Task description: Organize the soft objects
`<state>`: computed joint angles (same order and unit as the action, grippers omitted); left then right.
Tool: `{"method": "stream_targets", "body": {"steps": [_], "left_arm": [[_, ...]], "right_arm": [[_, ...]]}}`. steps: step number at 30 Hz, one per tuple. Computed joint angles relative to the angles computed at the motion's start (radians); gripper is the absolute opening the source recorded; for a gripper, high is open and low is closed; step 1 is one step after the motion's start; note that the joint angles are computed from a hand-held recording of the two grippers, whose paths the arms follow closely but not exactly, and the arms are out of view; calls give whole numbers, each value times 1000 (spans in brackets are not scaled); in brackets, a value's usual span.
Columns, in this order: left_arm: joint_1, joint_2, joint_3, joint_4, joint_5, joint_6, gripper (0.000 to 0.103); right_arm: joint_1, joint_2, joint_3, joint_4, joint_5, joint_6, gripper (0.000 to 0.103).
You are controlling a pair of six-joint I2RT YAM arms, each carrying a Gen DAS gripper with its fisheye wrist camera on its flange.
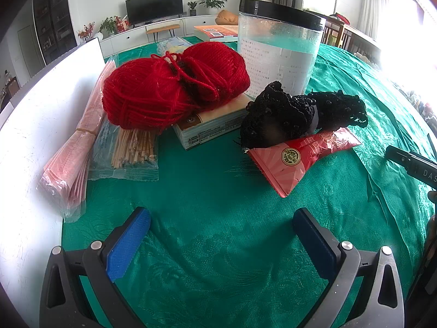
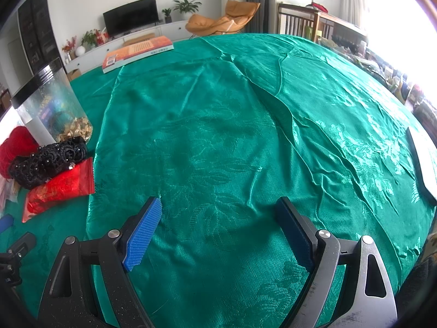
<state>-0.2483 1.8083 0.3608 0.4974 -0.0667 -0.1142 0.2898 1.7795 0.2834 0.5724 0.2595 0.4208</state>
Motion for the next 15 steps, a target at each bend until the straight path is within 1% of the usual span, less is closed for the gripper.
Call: {"method": "stream_targets", "body": {"steps": [15], "left_arm": [[0, 0, 0, 1, 0, 0, 103]], "right_arm": [[3, -1, 1, -5, 4, 1, 88]]}}
